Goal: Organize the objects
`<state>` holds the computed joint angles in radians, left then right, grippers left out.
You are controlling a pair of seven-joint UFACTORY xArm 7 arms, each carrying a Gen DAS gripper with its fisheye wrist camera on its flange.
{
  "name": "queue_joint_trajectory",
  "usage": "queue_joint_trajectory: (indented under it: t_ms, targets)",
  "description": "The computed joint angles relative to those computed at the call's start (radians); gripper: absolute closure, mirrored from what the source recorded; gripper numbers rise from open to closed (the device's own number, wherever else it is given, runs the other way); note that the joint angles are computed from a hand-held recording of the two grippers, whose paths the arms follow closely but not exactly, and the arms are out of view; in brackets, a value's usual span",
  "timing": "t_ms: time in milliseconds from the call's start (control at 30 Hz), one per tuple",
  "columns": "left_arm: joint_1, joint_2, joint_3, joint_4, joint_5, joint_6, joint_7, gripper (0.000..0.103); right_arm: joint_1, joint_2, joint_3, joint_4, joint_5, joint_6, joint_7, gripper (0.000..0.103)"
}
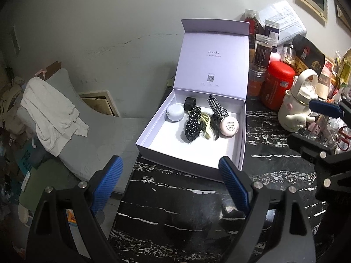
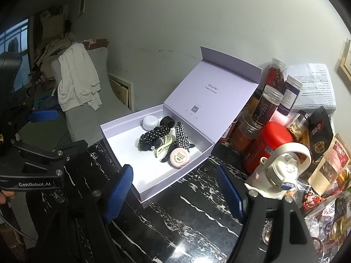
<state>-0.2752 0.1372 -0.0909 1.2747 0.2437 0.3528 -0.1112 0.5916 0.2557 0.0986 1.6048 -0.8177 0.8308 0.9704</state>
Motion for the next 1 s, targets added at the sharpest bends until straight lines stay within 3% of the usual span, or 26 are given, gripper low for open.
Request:
queue_joint_trajectory:
  t_ms: [467,1000]
  targets:
    - [0.001,0.006,-0.009,0.013,-0.042,0.031,0.019,0.014,-0.014,0.000,-0.002,-0.006,0.022,-0.002,-0.009,0.024]
    - [-0.009,0.011,-0.002,0.013,-0.016,0.043,0.004,0.014,-0.016,0.013,-0.009,0.000,0.044,-0.006,-0.029,0.024]
